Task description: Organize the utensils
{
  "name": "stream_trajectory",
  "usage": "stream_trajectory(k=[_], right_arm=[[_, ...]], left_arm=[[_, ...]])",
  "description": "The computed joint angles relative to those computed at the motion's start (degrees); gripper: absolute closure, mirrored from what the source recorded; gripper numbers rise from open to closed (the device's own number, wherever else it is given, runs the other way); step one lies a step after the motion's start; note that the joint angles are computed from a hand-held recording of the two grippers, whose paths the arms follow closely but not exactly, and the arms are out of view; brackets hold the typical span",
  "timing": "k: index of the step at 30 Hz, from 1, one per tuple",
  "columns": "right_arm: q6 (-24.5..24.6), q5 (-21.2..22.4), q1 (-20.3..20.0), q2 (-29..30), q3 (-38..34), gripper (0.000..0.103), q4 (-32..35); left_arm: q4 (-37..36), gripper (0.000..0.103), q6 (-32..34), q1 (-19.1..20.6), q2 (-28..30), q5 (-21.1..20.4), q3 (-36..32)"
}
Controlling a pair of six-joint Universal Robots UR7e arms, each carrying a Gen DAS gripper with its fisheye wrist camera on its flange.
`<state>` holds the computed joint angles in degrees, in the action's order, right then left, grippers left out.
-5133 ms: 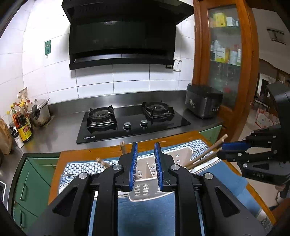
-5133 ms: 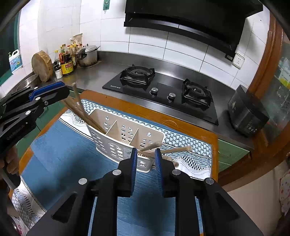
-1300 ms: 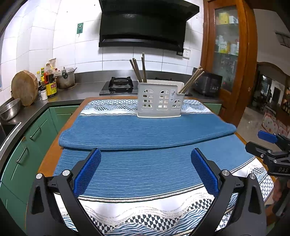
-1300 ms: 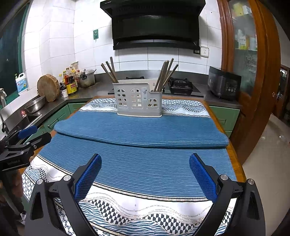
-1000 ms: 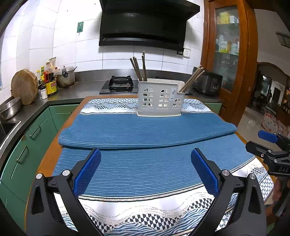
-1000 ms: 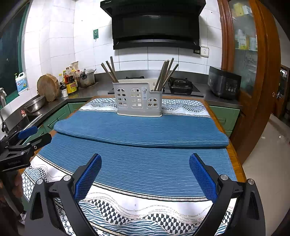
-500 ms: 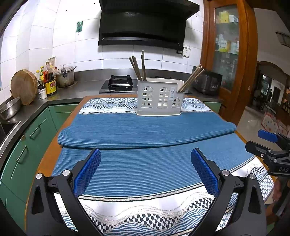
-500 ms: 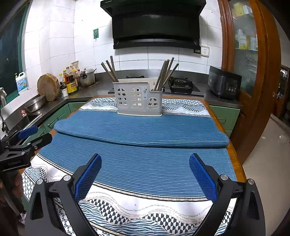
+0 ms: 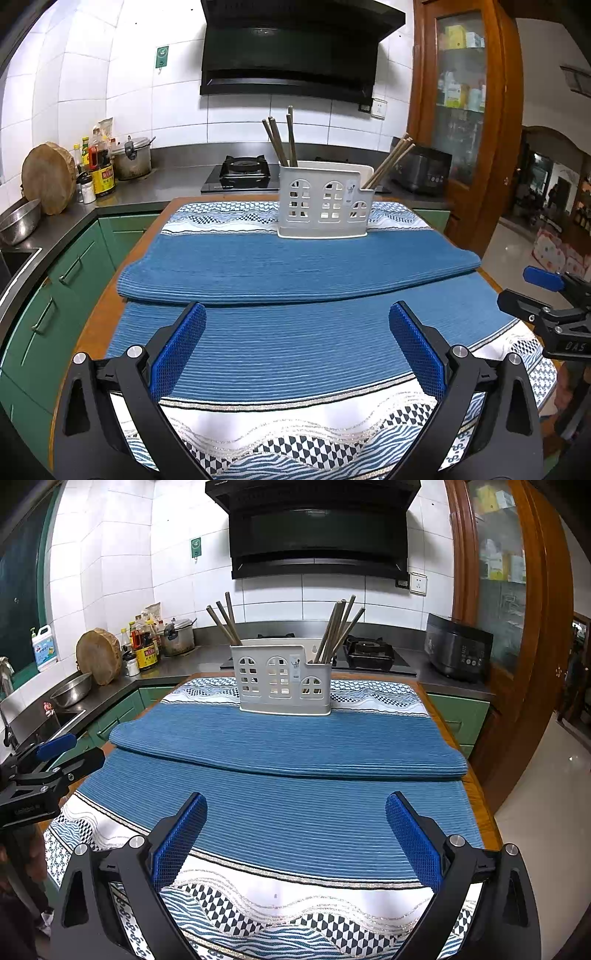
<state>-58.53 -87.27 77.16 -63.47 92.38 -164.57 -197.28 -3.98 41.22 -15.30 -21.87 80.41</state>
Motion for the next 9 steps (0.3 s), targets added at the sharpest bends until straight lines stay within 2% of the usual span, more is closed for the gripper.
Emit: stream_trajectory(k=[9], right_arm=[[0.27, -0.30, -0.09, 0.08, -0.06, 0.009, -0.24]], left_arm=[[2.97, 0.005, -3.75, 0.30, -0.92, 0.62, 1.05]])
